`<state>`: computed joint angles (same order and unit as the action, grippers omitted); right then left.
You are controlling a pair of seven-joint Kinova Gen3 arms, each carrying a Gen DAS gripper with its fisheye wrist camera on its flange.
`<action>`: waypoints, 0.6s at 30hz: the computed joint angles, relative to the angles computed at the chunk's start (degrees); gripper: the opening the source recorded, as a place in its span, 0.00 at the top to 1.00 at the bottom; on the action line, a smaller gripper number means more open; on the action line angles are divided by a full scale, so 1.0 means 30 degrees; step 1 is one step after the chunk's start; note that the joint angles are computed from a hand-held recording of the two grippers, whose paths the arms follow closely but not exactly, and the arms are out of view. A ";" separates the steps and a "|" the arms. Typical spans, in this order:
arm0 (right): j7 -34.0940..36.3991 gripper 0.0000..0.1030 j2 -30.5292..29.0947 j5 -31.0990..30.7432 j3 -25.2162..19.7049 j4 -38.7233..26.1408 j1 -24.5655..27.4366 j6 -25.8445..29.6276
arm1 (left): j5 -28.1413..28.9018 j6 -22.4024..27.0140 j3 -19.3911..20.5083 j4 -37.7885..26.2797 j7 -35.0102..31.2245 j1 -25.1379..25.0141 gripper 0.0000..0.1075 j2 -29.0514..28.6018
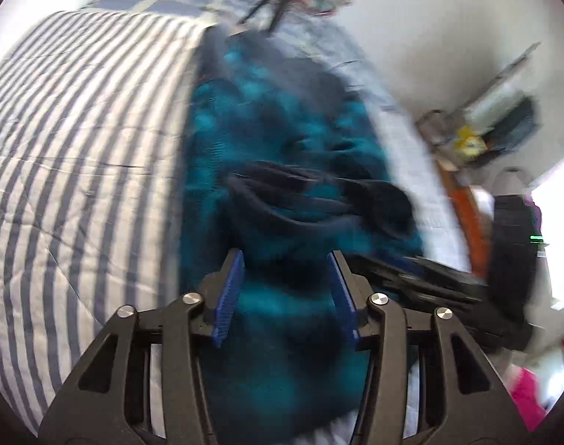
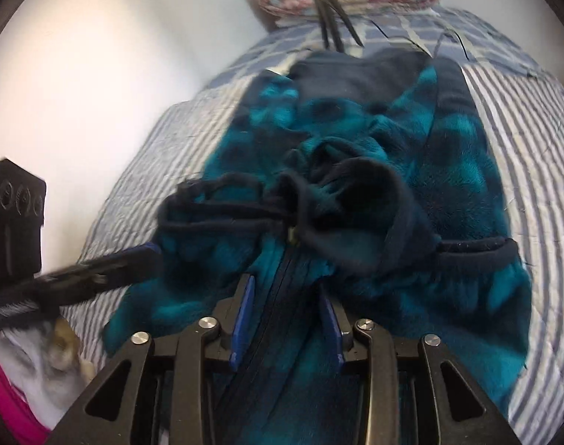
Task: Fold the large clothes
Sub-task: 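Open both tools and lift them off the folded shirt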
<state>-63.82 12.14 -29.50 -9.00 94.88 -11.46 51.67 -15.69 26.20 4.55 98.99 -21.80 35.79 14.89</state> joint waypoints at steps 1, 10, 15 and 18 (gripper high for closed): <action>-0.0198 0.65 0.0226 0.0087 0.0025 -0.0116 -0.0086 -0.0004 | 0.0007 0.0244 -0.0037 -0.0195 0.0235 -0.0046 0.64 0.0396; 0.0344 0.64 -0.0447 -0.1040 0.0645 -0.3827 0.1563 0.4792 | 0.0499 0.2553 0.0590 -0.1235 -0.2576 -0.1269 0.70 -0.0824; -0.0291 0.63 -0.0512 -0.1656 0.1503 -0.6945 0.2695 0.6419 | 0.0210 0.4062 0.0637 -0.2989 -0.4120 -0.2799 0.70 -0.2143; -0.1128 0.63 -0.0036 -0.1185 0.1582 -0.9125 0.2834 0.6869 | -0.1090 0.5569 0.0513 -0.5255 -0.4804 -0.3300 0.70 -0.2045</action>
